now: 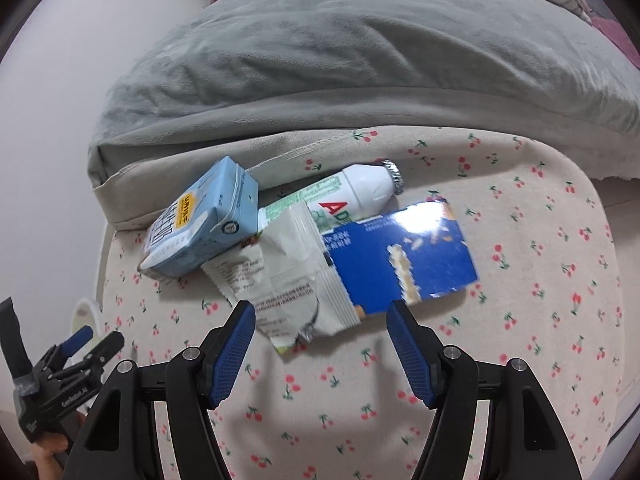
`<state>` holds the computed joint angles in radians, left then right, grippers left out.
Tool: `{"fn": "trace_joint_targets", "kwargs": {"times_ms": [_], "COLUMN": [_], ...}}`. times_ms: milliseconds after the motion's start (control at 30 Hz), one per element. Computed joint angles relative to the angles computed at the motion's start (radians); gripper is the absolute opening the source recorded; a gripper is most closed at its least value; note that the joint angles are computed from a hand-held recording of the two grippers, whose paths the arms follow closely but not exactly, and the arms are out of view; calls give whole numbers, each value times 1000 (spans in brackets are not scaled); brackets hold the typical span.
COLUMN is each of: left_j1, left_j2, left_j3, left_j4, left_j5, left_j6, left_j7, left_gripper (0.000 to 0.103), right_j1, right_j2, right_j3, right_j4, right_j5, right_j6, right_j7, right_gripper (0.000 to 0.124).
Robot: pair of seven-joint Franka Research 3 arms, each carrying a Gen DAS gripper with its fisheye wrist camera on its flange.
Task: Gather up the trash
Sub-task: 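Grasp the white paper strip with the right tool while the left tool moves to the milk carton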
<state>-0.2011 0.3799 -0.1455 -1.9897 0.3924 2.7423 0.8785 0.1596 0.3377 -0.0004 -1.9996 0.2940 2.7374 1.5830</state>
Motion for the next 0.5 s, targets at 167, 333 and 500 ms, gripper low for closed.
{"fn": "trace_joint_targets", "kwargs": {"times_ms": [167, 333, 500], "left_j1": [-5, -13, -17], "left_j2": [30, 47, 43], "left_j3": [1, -2, -5], "left_j4": [44, 76, 75], "left_j5": [8, 5, -5], "left_j6": [1, -7, -4], "left_j7": [16, 36, 40], "left_gripper": [94, 94, 94], "right_j1": [11, 83, 46], "right_j2": [51, 82, 79], "right_j3": [1, -42, 13], "right_j4": [54, 83, 91], "right_j5": [-7, -116, -76], "right_j6": [2, 29, -7], "right_j7": [-4, 55, -11], "right_gripper": [70, 48, 33]}}
